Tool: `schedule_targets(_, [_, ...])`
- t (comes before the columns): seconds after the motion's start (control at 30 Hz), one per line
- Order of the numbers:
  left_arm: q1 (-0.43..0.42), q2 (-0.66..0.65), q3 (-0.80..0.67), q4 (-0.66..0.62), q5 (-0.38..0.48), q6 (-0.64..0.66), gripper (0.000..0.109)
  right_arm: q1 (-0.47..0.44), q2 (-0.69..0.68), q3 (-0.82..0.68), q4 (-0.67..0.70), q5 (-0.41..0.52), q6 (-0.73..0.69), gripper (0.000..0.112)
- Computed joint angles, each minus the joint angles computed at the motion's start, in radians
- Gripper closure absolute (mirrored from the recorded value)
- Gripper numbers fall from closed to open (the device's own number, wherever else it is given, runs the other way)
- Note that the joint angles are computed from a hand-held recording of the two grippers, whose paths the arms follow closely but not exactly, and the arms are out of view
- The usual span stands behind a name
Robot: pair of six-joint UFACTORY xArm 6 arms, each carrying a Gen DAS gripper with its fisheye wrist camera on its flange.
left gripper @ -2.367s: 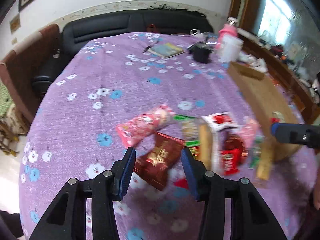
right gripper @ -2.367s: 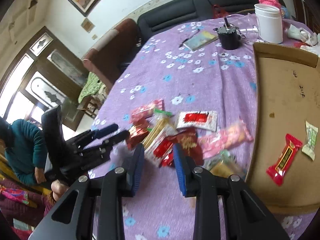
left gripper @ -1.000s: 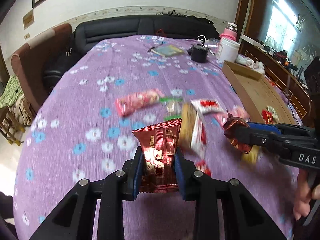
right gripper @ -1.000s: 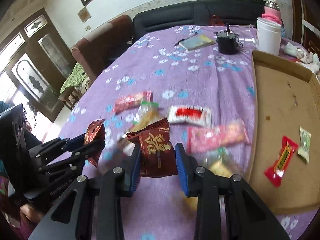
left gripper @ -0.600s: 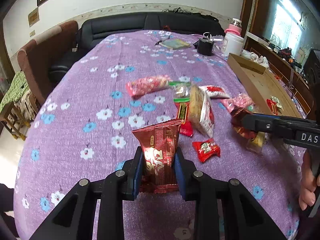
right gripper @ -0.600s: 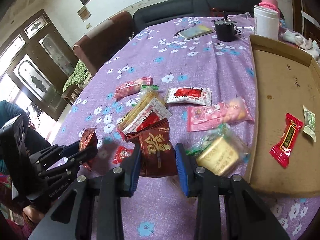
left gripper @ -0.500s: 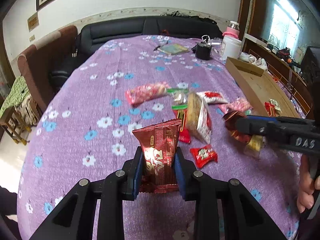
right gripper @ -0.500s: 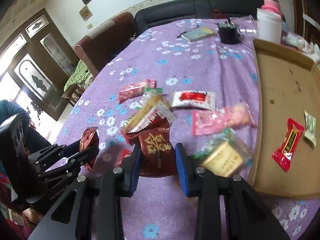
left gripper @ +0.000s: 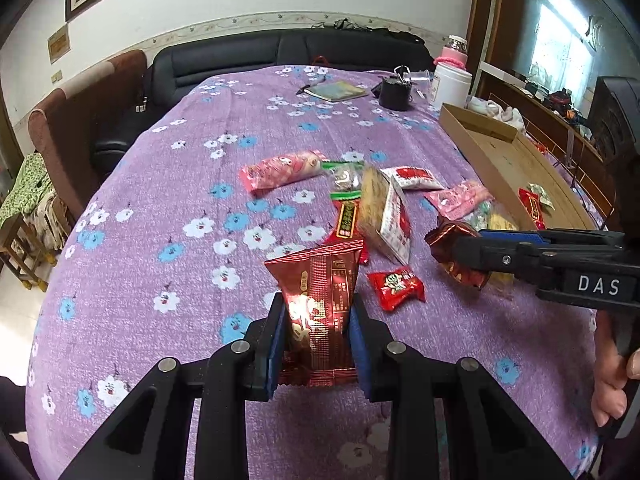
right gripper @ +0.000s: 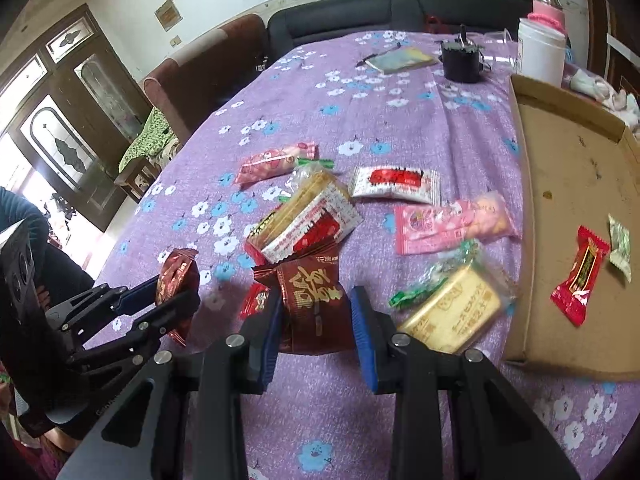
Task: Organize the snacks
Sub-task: 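Lift both held red snack bags off the table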
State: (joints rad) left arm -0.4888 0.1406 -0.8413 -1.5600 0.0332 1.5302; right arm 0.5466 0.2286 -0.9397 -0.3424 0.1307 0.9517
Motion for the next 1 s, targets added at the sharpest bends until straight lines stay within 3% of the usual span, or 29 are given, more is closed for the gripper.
schedule_targets(0.1, [-0.009,-0.001,0.002,0.003,-0.003,-0.004,0.078,-0.007,-0.018,0.013,-0.074,0.004,0.065,0.08])
schedule_targets(0.5, [-0.046,0.003,0.002,0.031,-0.022,-0.027,0.078,-0.025,-0.063,0.069,-0.11,-0.009,0.114,0.08])
schedule_targets(0.67, [-0.051,0.01,0.0,0.143,-0.013,-0.133,0.078,-0.033,-0.084,0.083,-0.146,-0.007,0.149,0.08])
schedule_targets(0.8, [-0.063,0.015,-0.005,0.358,0.021,-0.262,0.078,-0.046,-0.148,0.116,-0.231,0.015,0.242,0.08])
schedule_targets(0.9, [-0.078,0.024,-0.035,0.492,0.033,-0.326,0.078,-0.053,-0.238,0.145,-0.408,0.086,0.421,0.08])
schedule_targets(0.97, [-0.093,0.029,-0.067,0.485,0.055,-0.29,0.078,-0.055,-0.311,0.183,-0.467,0.14,0.504,0.08])
schedule_targets(1.0, [-0.115,0.035,-0.088,0.419,0.047,-0.224,0.078,-0.052,-0.356,0.206,-0.493,0.192,0.543,0.08])
